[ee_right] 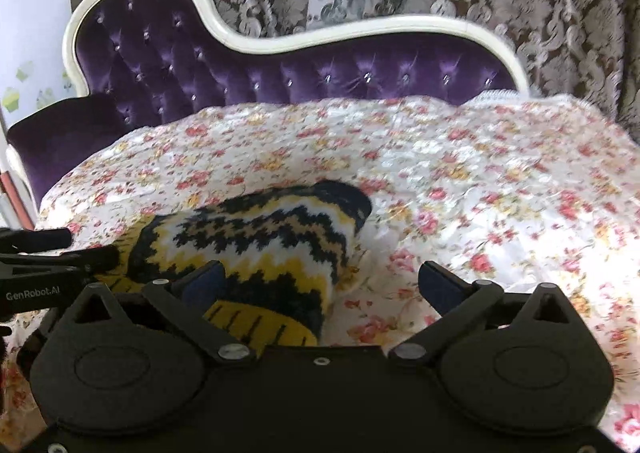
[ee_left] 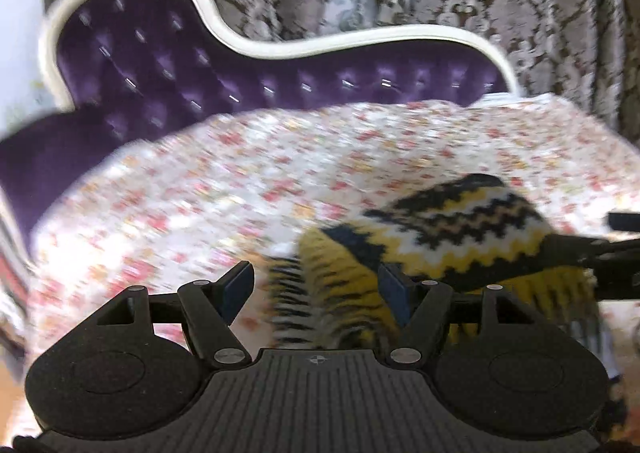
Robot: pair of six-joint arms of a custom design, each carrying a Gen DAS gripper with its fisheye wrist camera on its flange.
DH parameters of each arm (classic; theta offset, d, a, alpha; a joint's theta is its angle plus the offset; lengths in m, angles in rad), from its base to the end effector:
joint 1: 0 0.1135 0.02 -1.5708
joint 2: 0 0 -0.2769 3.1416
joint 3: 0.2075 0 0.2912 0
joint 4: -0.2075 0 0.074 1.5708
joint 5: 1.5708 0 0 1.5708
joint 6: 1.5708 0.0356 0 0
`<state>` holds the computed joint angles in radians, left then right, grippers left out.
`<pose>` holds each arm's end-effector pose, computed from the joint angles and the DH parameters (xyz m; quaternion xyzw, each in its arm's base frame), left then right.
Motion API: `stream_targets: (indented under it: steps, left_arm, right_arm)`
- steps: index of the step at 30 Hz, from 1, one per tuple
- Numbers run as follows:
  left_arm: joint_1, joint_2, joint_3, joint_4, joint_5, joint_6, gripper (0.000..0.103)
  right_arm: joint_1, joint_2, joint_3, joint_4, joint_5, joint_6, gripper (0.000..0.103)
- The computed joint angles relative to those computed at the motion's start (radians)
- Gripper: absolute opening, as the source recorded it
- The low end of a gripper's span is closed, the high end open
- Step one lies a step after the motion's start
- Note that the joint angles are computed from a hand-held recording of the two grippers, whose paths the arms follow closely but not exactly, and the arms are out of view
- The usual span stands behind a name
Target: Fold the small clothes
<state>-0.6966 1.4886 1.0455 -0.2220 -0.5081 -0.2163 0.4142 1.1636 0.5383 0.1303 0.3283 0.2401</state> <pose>0.2896 -0.2197 0.2566 0.1002 0.8715 0.0162 0.4797 0.2529 0.0987 0.1984 0.0098 0.8513 0.0295 0.5237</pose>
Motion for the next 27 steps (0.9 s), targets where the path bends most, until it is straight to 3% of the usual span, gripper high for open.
stream_targets:
  steps: [3,5,7,9,16,27]
  left_arm:
    - [-0.051,0.005,0.018,-0.02,-0.156,0.026,0.072]
    - [-0.08,0.009,0.036,-0.046,-0.216,0.042,0.074]
    - [-0.091,0.0,0.048,-0.081,-0.208,0.034,0.074]
    - [-0.08,-0.016,0.057,-0.122,-0.132,-0.001,0.074]
    - [-0.03,-0.073,0.066,-0.241,0.118,-0.135,0.074]
    - [-0.068,-0.065,0.093,-0.331,0.156,-0.257,0.074]
  right_arm:
    - [0.043,-0.041,-0.019,0.014,0.089,-0.005,0.102]
    - [0.097,-0.072,-0.037,0.026,0.214,-0.017,0.102]
    - [0.149,-0.086,-0.061,0.056,0.342,-0.029,0.102]
    - [0.176,-0.114,-0.095,0.099,0.397,-0.046,0.102]
    - [0.056,-0.24,-0.076,-0.133,0.043,0.055,0.102]
    - [0.077,-0.291,-0.064,-0.265,0.024,0.122,0.102]
